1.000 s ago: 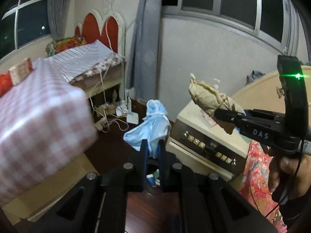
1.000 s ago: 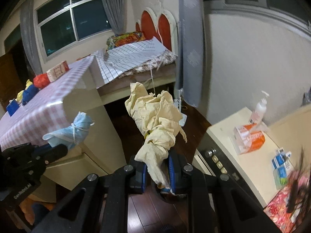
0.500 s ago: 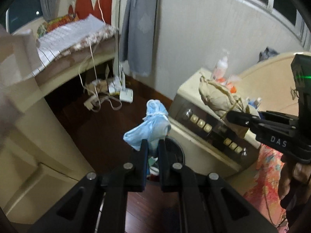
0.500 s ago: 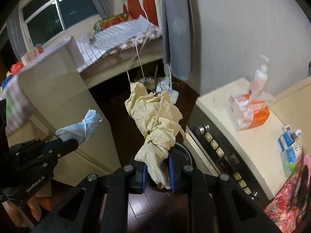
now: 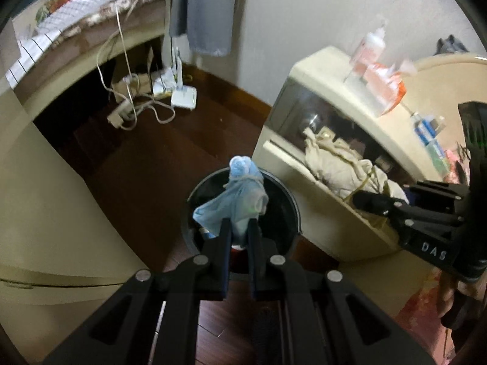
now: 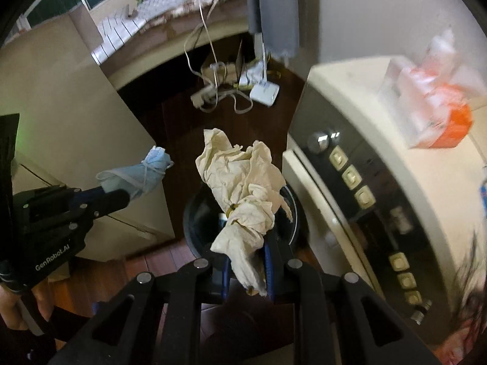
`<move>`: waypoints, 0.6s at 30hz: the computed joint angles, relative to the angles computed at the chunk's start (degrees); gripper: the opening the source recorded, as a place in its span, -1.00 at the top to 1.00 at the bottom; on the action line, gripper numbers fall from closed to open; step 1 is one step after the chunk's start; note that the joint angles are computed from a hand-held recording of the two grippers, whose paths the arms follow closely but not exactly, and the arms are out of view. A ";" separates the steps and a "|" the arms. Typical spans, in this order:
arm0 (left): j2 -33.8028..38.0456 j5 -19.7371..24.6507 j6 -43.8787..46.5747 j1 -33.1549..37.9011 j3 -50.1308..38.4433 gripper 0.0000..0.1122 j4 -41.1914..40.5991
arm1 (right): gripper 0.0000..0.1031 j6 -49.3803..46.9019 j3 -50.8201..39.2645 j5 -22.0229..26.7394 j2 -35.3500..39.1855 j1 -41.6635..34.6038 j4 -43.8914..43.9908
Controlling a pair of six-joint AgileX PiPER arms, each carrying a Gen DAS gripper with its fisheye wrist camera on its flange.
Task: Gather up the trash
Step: 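Open the left tool over the bin while the right tool releases the beige cloth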
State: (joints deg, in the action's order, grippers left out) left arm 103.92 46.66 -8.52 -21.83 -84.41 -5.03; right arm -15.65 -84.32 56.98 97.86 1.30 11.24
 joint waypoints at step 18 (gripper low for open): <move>8.71 0.01 -2.10 3.42 0.37 -0.49 1.49 | -0.63 -1.72 0.57 -7.93 14.58 2.09 -3.58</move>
